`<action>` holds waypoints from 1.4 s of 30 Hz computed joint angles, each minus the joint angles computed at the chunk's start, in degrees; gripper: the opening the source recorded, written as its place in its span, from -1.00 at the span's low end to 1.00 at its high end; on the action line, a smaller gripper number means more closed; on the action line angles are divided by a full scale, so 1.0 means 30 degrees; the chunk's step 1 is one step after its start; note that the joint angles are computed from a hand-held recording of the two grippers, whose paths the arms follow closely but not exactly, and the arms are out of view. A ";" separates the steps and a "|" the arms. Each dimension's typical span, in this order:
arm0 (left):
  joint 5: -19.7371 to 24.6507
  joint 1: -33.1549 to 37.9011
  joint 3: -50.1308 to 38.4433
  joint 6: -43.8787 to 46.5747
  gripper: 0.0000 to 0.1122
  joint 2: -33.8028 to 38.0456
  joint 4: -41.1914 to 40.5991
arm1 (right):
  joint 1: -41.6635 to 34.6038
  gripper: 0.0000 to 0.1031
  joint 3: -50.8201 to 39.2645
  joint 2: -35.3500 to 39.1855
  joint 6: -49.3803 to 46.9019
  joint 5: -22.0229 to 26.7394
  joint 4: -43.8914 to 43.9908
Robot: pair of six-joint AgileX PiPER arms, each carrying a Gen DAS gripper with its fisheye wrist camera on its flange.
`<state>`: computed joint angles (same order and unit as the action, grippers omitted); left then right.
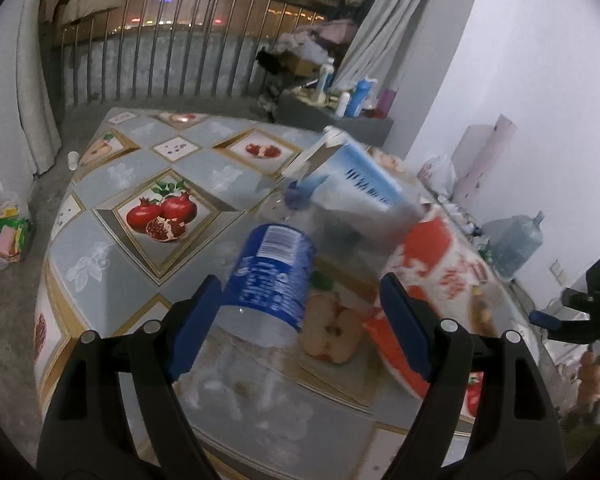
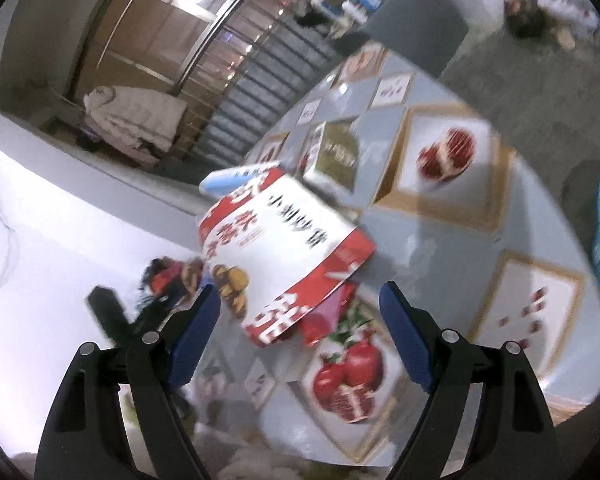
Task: Collect trash
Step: 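Move the right gripper back to the red-and-white snack bag on the table, then grasp the red-and-white snack bag with the right gripper while the left grasps the blue-labelled bottle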
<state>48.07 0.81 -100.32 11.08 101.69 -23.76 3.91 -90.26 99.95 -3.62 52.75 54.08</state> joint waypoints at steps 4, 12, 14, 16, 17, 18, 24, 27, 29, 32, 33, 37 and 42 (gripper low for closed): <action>0.1094 0.0155 -0.1910 -0.0579 0.37 0.1762 0.0576 | 0.0083 0.49 0.0320 0.0792 -0.1091 0.0322 0.2411; 0.2921 0.0254 -0.4828 -0.1198 0.37 0.4167 0.1284 | 0.0156 0.40 0.0860 0.1896 -0.1520 0.0709 0.4511; 0.3177 0.0222 -0.5131 -0.1353 0.37 0.4436 0.1418 | -0.0010 0.36 0.1394 0.2132 -0.2067 0.1077 0.5754; 0.3438 0.0250 -0.5341 -0.1285 0.37 0.4614 0.1256 | -0.0093 0.33 0.1807 0.2337 -0.2622 0.1378 0.6781; 0.3507 0.0273 -0.5401 -0.1263 0.37 0.4687 0.1183 | -0.0105 0.31 0.1893 0.2410 -0.2760 0.1473 0.7035; 0.3535 0.0257 -0.5393 -0.1286 0.37 0.4688 0.1190 | -0.0086 0.28 0.2017 0.2452 -0.2908 0.1524 0.7286; 0.3688 0.0182 -0.5492 -0.1417 0.37 0.4833 0.1203 | 0.0042 0.13 0.2110 0.2963 -0.3441 0.1745 0.8437; 0.3857 0.0172 -0.5573 -0.1697 0.37 0.4869 0.1262 | 0.0046 0.12 0.2166 0.2875 -0.3401 0.1773 0.8444; 0.3857 0.0192 -0.5596 -0.1559 0.29 0.4887 0.1093 | -0.0158 0.11 0.2617 0.2814 -0.4104 0.2125 0.9446; 0.4004 0.0283 -0.5544 -0.1349 0.20 0.4904 0.0651 | -0.0262 0.07 0.2827 0.2886 -0.4610 0.2394 1.0176; 0.4066 0.0306 -0.5528 -0.1312 0.17 0.4913 0.0516 | -0.0213 0.07 0.2811 0.3013 -0.4711 0.2472 1.0398; 0.4049 0.0314 -0.5261 -0.1392 0.12 0.4840 0.0352 | -0.0063 0.02 0.2431 0.3487 -0.4578 0.2630 1.0517; 0.3968 0.0348 -0.4941 -0.1554 0.11 0.4668 0.0208 | 0.0231 -0.21 0.2209 0.4110 -0.4493 0.2469 1.1110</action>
